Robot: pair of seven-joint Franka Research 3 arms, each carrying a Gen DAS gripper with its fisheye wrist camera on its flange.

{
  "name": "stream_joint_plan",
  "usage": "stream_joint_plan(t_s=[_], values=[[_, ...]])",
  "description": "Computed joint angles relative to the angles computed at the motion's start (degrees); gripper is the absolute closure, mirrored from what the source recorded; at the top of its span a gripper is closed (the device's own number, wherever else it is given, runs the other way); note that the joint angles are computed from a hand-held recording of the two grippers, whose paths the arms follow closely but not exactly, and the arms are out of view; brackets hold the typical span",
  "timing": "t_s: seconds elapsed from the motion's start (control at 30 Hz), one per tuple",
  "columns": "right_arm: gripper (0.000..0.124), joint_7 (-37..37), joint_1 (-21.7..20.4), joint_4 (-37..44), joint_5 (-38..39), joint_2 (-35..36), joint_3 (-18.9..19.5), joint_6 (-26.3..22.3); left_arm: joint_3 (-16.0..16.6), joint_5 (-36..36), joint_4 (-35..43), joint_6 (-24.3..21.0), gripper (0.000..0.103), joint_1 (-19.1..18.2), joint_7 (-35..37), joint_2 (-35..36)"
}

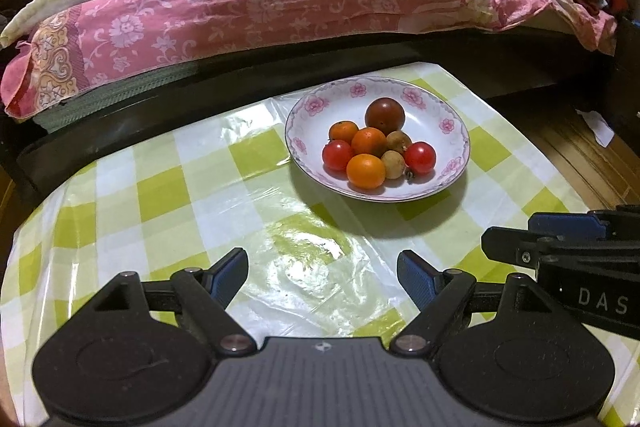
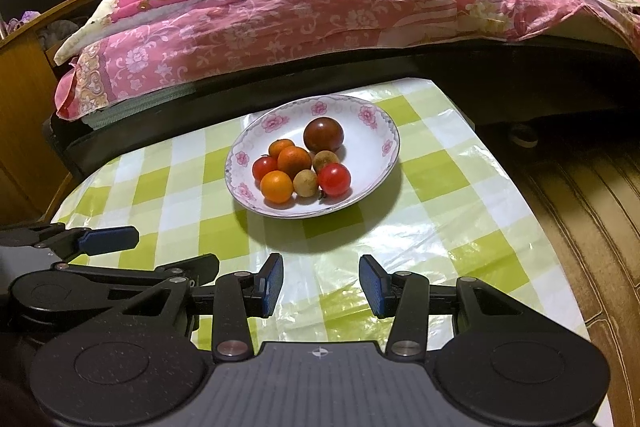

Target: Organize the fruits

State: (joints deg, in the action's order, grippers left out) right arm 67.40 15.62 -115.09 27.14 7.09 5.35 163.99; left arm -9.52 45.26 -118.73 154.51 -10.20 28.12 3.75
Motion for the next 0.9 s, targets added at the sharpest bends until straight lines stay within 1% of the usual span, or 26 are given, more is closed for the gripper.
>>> stream_joint_plan(t_s=[0.17,0.33,0.67,0.9], values=[[0.083,-0.3,0.1,-1.0,0.4,-0.8,0.1,0.4,0.0,1.9,-0.8,-0.3,0.009,-0.1,-2.3,-0.8],[0.083,1.0,0.4,-2.1,-0.8,-1.6,-0.3,0.7,-0.3,3.9,-1.6,-0.2,0.006,0.1,-4.3,-1.8],[0.083,4.0,0.7,-4.8,-3.2,-3.8,-0.7,0.9,-1.3,6.7,-3.2,-2.4,0.006,0.1,-7.1,-4.0],[0.083,5.4,0.9,-7.7,-4.0,-6.3,-0.8,0.8,-2.4,6.5,-5.4,-3.8,0.006,0.0,-7.0,-6.3]])
